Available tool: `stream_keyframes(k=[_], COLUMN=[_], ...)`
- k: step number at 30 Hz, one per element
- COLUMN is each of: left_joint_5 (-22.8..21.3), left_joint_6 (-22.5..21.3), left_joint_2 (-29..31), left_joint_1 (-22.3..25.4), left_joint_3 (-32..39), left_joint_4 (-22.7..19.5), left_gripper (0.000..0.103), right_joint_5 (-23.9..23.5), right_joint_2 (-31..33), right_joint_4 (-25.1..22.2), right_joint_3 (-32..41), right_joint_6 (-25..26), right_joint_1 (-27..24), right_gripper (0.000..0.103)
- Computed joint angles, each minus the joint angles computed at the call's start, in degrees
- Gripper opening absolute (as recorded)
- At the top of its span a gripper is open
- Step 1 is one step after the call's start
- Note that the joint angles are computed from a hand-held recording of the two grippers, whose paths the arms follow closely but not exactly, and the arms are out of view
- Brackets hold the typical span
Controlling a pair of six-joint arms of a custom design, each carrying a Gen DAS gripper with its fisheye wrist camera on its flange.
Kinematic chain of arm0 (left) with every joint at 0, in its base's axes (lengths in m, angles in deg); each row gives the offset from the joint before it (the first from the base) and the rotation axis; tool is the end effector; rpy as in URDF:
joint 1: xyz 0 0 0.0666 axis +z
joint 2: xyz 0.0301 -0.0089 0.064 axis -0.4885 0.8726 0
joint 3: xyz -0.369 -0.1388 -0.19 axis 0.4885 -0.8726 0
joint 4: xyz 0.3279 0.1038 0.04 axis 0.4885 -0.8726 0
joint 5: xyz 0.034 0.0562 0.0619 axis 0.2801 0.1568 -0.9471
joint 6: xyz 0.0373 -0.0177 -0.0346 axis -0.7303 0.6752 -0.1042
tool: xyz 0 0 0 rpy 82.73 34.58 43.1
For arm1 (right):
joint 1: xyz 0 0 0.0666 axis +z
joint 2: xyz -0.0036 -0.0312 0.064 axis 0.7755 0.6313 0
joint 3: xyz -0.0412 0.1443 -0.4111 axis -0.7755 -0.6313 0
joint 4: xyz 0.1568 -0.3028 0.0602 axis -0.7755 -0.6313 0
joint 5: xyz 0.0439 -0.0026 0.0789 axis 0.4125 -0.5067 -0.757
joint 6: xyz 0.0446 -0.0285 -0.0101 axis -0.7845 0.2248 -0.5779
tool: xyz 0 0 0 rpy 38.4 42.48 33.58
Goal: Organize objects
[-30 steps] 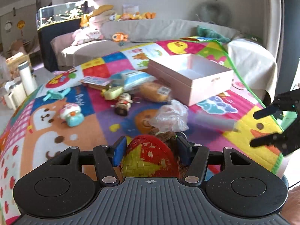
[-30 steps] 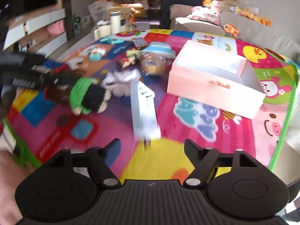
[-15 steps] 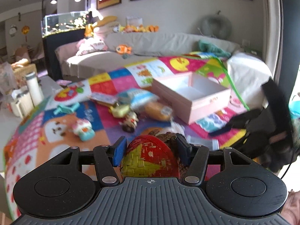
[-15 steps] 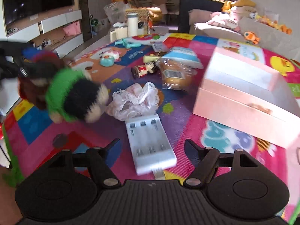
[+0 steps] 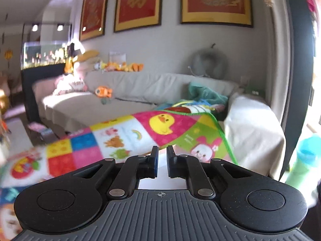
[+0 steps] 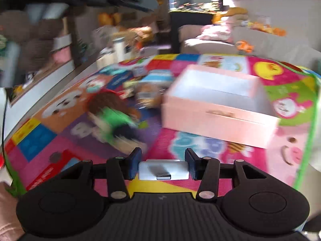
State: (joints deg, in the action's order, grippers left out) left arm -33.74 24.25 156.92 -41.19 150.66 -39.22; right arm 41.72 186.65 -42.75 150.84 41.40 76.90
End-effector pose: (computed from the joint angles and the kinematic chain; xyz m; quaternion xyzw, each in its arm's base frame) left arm 0.7159 -0.1741 0.4151 0.3392 0.7509 -0.2671 0.4997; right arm 0.5414 0.2546 0.3098 -0.0352 0.8922 0.0502 0.4475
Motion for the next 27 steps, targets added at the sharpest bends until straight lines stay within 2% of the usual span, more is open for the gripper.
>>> stream_keyframes(k=[2,4,6,8,11,13,16,20,21,22,24,25,27], left_joint_5=[1.6,1.8,-1.0,-4.3,-13.6,-18.1,-22.8,-23.4,-23.9,-23.9,-23.0,-21.8,-21.4], left_joint_6=[1.9,-0.8,-4.8,-6.5,-5.8,-4.5,-6.1,-10.4,-10.9,-11.4,-11.9,-11.1,-10.5], left_joint_2=[1.8,0.9,-1.1,-3.2,-6.4,-8.4,-10.0,-8.9,-8.5,-9.3,-9.0,-8.4,-8.1], left_joint_1=[-0.3,0.1,0.7,1.7,3.4,5.1,7.8,9.9,9.5,9.2,8.4,8.1,7.5], left_joint_3=[2.9,0.2,-4.6,-9.2,-15.7,-20.0,-23.5,-23.9,-24.7,-26.7,-26.7,-25.8,-25.8], left_joint_4=[-3.7,-3.4,-2.6,-2.4,-2.8,-2.5,-5.4,-13.6,-13.4,-10.3,-9.7,-10.6,-9.3], left_gripper=[0.011,0.013,0.014,0.014,0.014,0.014,0.014,0.014,0.015,0.015,0.012,0.013,0.015], right_joint_5=[0.1,-0.2,-0.5,-1.5,-1.9,-1.9,-1.9,-1.1,-0.8,-0.4,-0.4,-0.6,-0.6], right_joint_2=[-0.9,-1.1,-0.5,0.5,1.7,2.6,3.7,4.0,4.1,4.2,4.4,4.4,4.4], right_joint_4=[1.5,2.4,2.5,2.7,4.7,4.9,3.7,2.2,1.8,1.3,0.4,0.4,0.3], right_joint_3=[-2.2,-3.6,-3.9,-3.4,-3.0,-2.1,-0.6,-0.3,-0.1,0.1,0.5,0.4,0.4], right_joint_6=[-2.1,-2.9,-3.9,-4.4,-4.4,-5.7,-7.8,-9.5,-10.0,-10.6,-11.9,-12.2,-12.0], right_joint_1=[-0.7,-1.3,-1.7,-2.2,-1.8,-1.6,-1.6,-1.6,-1.6,-1.6,-1.7,-1.8,-1.8], right_gripper=[0.047,0.047,0.047,0.047,0.063,0.078,0.084,0.090,0.096,0.102,0.103,0.103,0.103])
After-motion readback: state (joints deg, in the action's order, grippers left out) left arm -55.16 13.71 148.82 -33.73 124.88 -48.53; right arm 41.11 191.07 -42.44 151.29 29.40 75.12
